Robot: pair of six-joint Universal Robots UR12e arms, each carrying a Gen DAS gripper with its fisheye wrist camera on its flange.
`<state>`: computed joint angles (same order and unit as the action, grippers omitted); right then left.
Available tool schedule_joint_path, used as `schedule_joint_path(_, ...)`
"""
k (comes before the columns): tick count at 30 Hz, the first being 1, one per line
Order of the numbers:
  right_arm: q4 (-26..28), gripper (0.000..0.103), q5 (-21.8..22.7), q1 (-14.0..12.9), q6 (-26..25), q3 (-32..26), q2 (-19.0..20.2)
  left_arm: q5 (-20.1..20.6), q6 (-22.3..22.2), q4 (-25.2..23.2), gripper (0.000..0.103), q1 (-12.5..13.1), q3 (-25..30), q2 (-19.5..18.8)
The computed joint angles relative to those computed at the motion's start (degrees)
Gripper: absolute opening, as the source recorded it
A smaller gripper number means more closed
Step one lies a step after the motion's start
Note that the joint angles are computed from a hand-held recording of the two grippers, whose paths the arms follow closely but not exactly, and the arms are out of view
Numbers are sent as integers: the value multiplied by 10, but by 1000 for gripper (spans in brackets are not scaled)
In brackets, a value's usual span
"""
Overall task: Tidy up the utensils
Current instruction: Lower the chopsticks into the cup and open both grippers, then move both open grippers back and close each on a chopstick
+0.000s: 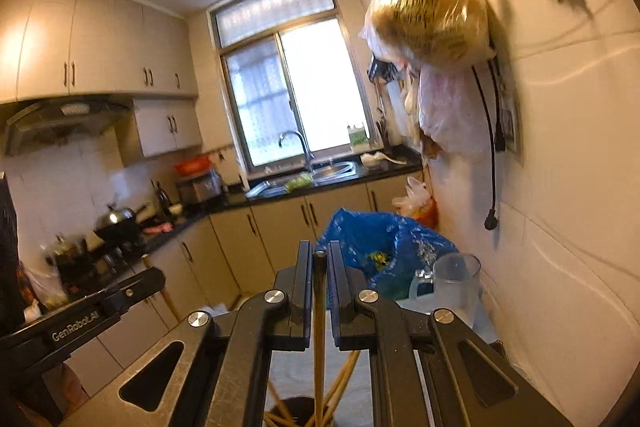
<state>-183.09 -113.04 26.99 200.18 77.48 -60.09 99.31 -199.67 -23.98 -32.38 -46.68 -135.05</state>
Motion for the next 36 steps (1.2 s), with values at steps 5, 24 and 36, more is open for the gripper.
schedule_joint_path(5,56,7,51,-14,38,2,11,-14,-10,-70,7,3,30,-25)
schedule_joint_path(24,36,54,69,-6,27,83,-42,-39,-2,56,48,9,-232,132)
schedule_joint_path(36,190,38,204,10,9,181,-57,41,-38,-56,51,18,-378,193)
